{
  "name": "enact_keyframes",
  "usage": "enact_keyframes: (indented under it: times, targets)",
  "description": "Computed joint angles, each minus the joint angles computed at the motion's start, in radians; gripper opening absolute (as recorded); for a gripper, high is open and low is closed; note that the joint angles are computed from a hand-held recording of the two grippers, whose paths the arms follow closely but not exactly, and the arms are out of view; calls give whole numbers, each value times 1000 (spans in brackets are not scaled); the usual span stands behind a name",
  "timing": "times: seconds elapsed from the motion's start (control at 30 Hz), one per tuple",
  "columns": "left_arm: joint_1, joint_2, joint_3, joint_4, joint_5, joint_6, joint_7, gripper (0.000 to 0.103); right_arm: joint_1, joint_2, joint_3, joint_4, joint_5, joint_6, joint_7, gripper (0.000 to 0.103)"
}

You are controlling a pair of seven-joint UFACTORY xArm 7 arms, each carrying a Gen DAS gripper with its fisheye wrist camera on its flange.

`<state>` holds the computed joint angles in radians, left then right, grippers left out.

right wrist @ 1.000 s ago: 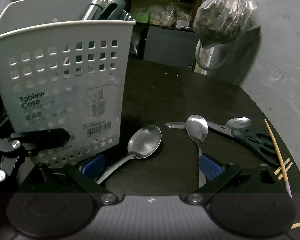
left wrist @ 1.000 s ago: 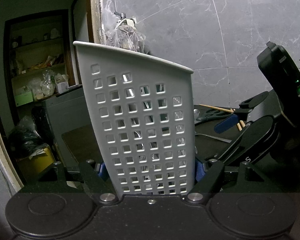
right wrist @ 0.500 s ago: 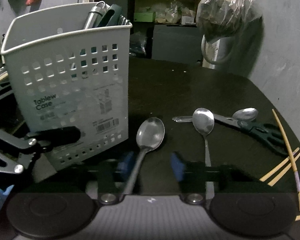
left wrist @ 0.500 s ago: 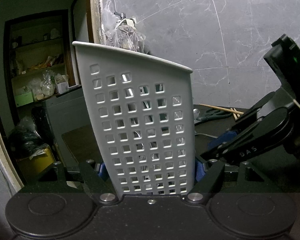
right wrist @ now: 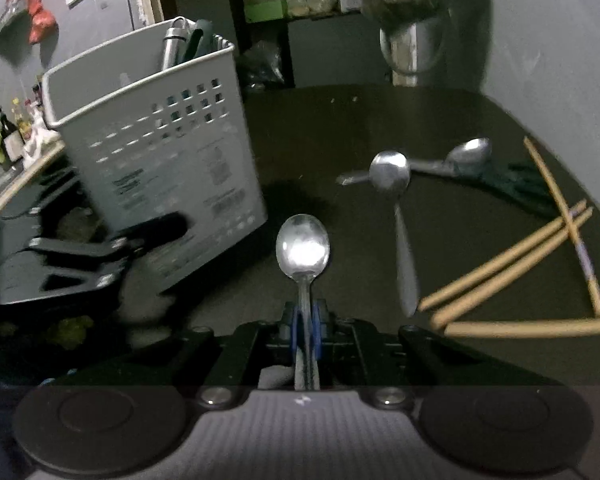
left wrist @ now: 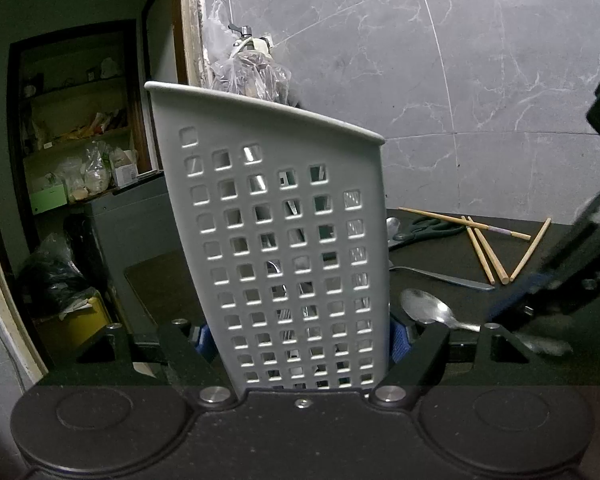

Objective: Organize utensils
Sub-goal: 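Close the right gripper on the silver spoon's handle, then lift the silver spoon with the right gripper and carry it over the basket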

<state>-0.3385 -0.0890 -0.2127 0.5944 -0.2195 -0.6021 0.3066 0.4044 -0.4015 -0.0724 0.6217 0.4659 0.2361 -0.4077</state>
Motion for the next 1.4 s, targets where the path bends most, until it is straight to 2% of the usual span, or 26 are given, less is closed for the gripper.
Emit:
enact_keyframes:
  times: [0.1, 0.13, 0.2, 0.27, 0.33, 0.47, 0.6, 0.63, 0.7, 0.77, 0.83, 0.9, 1.03, 1.2, 1.27, 1.4]
  targets:
    - [0, 0, 0, 0, -1, -1, 1, 78, 34, -42, -39, 2, 51, 101, -30, 12]
    - [-1, 0, 0, 0, -1, -1, 1, 78, 37, -46, -42, 7, 61, 124, -44, 16]
    - [-1, 0, 0, 0, -1, 0, 0, 78, 27, -45, -28, 16, 63, 139, -64, 28]
    - [-1, 0, 0, 0, -2, -1, 2, 78, 6, -30, -2, 27, 50, 110, -63, 51]
    - [-1, 1, -1, 1, -5, -1, 4, 78, 9, -13, -8, 33, 61, 68, -85, 62]
    - [-2, -2, -4, -2, -16, 0, 13, 78, 80, 44, -89, 74, 168, 26, -224, 69]
    - [-4, -7, -12, -1, -38, 6, 29, 78, 91, 114, -113, 140, 275, 54, -353, 70]
    - [-4, -7, -13, -1, -43, 6, 34, 78, 97, 125, -120, 152, 312, 65, -396, 70]
    - [-4, -9, -10, -2, -34, 8, 27, 78, 98, 159, -119, 180, 362, 75, -456, 62]
    - [-4, -11, -12, -3, -39, 8, 30, 78, 78, 169, -93, 183, 371, 68, -477, 43]
    - [-4, -11, -13, -2, -42, 8, 32, 79, 56, 168, -69, 180, 380, 63, -494, 33]
    - [-4, -10, -18, 1, -54, 9, 42, 79, 31, 172, -46, 183, 386, 74, -500, 17]
    - [-6, -9, -19, 2, -60, 10, 47, 79, -18, 158, 5, 169, 389, 79, -504, 14]
    - [-7, -9, -18, 2, -60, 10, 48, 79, -37, 143, 36, 152, 390, 58, -497, 11]
    - [-7, -9, -19, 3, -62, 11, 49, 79, -30, 133, 40, 140, 400, 29, -498, 4]
    - [-8, -9, -18, 3, -62, 11, 49, 79, 2, 88, 38, 95, 389, -71, -482, 3]
